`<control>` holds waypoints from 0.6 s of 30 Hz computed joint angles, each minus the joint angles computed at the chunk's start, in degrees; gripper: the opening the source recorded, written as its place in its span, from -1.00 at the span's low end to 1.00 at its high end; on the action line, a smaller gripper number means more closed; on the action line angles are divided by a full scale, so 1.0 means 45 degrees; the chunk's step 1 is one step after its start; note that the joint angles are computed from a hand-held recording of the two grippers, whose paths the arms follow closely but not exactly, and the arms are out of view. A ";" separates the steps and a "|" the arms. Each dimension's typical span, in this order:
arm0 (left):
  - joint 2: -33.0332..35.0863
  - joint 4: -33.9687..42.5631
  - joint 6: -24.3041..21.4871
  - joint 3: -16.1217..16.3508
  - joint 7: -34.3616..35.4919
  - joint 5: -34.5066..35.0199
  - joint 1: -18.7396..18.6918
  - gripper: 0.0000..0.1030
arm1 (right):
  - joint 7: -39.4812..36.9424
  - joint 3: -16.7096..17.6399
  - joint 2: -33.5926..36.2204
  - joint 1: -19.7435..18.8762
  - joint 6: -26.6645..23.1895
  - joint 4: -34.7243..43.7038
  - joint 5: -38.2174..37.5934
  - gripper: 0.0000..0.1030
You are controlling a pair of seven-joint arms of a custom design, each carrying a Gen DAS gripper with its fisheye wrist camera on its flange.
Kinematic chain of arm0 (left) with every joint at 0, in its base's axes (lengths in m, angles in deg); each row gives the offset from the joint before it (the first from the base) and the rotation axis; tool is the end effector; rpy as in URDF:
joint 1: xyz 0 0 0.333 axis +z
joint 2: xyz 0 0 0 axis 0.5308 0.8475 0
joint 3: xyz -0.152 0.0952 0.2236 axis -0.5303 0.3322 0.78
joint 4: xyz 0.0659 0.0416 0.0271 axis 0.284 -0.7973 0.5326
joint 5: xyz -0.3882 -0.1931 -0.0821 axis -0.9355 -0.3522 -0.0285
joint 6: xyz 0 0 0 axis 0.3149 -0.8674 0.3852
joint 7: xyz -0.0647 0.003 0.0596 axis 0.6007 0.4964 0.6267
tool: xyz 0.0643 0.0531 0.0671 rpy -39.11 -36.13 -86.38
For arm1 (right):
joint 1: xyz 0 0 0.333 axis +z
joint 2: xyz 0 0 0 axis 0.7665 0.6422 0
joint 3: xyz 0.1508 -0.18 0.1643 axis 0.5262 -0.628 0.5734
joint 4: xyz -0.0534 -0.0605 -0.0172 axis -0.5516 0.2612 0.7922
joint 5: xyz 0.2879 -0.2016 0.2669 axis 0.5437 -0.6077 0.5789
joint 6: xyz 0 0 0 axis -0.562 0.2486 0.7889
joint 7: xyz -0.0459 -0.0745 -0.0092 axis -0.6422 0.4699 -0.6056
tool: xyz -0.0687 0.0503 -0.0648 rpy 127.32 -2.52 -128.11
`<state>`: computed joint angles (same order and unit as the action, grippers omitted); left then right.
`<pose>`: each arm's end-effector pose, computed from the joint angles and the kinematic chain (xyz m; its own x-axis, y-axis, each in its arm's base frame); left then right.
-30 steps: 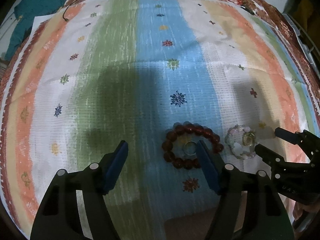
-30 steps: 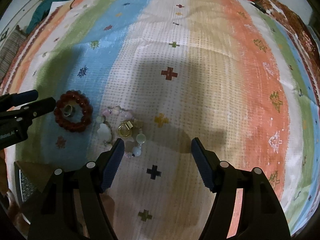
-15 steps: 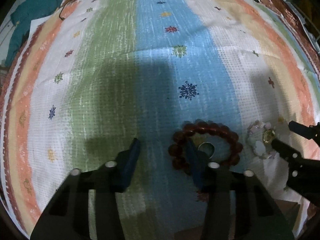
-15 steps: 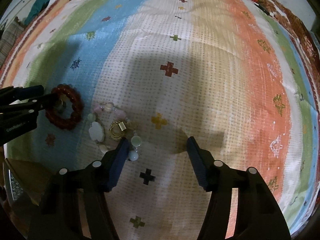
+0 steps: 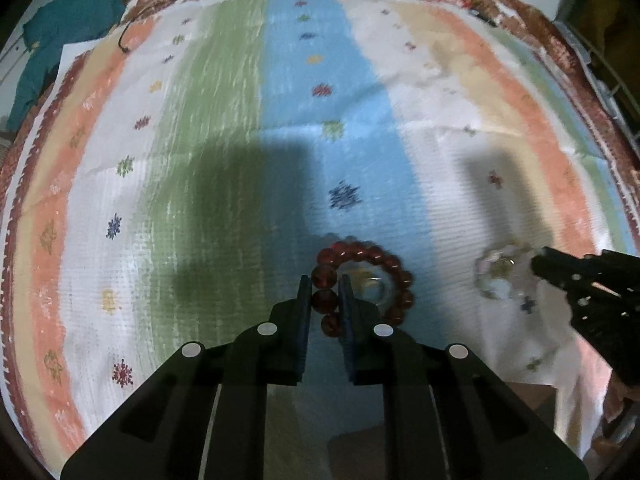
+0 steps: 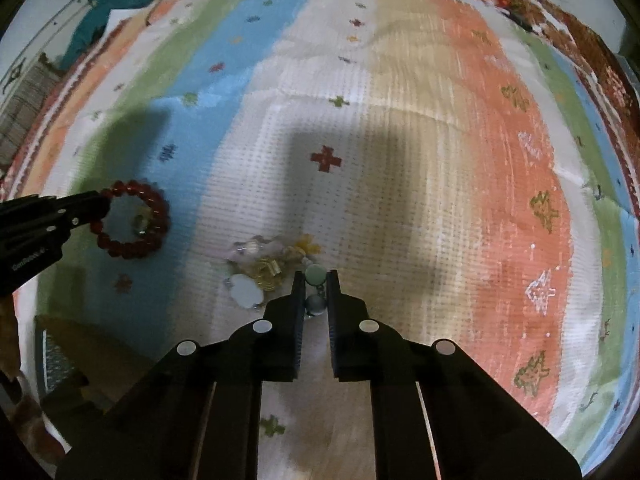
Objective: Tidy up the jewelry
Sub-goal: 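Close the left gripper on the red bead bracelet while the right gripper grasps the crystal bracelet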
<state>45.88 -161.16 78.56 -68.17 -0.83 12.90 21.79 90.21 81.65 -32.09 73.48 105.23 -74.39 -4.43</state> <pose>0.6396 -0.2251 0.5507 -0.0253 -0.9959 0.0870 -0.9403 -0.0059 -0.3403 0.6556 0.3547 0.5330 0.3319 -0.9422 -0.0466 -0.8953 -0.2991 -0.3302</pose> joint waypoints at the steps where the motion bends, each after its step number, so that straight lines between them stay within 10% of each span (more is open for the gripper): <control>1: -0.0081 -0.0036 0.0093 -0.0015 -0.0005 -0.0027 -0.0011 -0.75 | -0.0029 0.0040 -0.0079 0.0010 0.0097 -0.0045 0.0041 -0.78; 18: -0.1102 -0.0464 0.0714 -0.0234 0.0386 -0.0796 -0.0118 -0.75 | -0.0320 0.0268 -0.1881 -0.0117 0.1631 -0.1893 0.0797 -0.77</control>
